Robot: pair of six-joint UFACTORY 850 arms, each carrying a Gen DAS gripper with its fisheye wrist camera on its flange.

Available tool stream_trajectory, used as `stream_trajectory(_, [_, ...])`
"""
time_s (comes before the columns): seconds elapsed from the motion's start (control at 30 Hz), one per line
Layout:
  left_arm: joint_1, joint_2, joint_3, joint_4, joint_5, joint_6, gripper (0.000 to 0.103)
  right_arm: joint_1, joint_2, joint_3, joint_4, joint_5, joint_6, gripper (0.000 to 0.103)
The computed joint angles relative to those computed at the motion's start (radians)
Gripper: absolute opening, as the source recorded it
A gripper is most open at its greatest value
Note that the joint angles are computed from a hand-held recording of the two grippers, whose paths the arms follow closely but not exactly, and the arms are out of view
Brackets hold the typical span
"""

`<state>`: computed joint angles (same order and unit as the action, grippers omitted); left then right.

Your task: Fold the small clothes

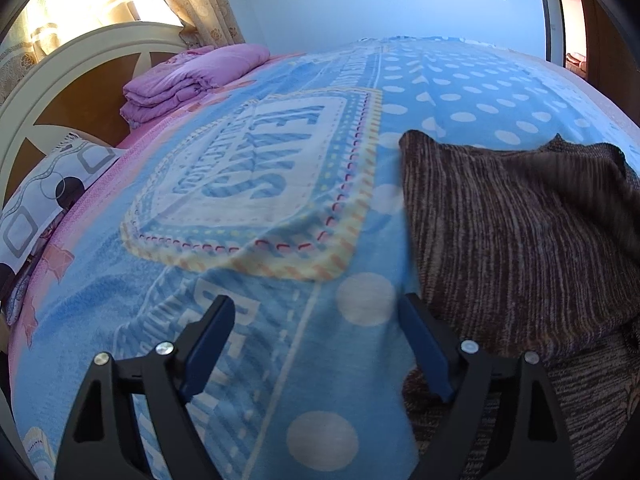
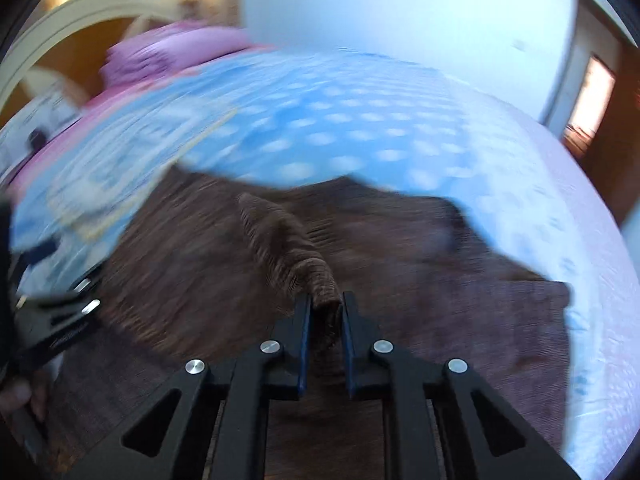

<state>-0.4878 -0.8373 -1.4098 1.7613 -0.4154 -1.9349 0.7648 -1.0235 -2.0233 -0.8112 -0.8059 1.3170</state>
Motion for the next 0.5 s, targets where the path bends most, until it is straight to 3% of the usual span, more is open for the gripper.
stream_trajectory(0.07, [0.0, 0.001, 0.001, 0.001, 0.002, -0.003, 0.088, -0.017, 0.044, 0.067, -0.007, -0.007, 0.088, 0.015])
stream_trajectory(0.1, [0.001, 0.001, 0.001, 0.001, 0.004, -0.004, 0.088, -0.033, 0.08, 0.122, 0.014, 0.033, 0.121, 0.025])
stream_trajectory(0.13, [0.001, 0.0, 0.001, 0.003, 0.004, -0.006, 0.088, -0.043, 0.121, 0.187, 0.024, 0.092, 0.16, 0.042])
stream_trajectory(0.2, [0.0, -0.001, 0.0, 0.004, 0.003, -0.006, 0.088, -0.046, 0.183, 0.282, 0.01, 0.181, 0.223, 0.048])
stream_trajectory(0.37, [0.002, -0.003, -0.005, -0.021, 0.002, 0.01, 0.092, -0.034, 0.258, 0.421, 0.061, 0.405, 0.263, 0.048])
stream_trajectory(0.43, [0.0, -0.004, -0.005, -0.029, -0.013, 0.012, 0.093, -0.024, 0.233, 0.403, 0.095, 0.402, 0.22, 0.046])
stream_trajectory(0.47, [0.0, -0.002, -0.002, -0.029, -0.015, 0.011, 0.093, -0.017, 0.22, 0.391, 0.071, 0.386, 0.227, 0.038])
stream_trajectory(0.5, [0.002, 0.0, 0.0, -0.029, -0.013, 0.008, 0.094, -0.009, 0.212, 0.38, 0.051, 0.364, 0.229, 0.021])
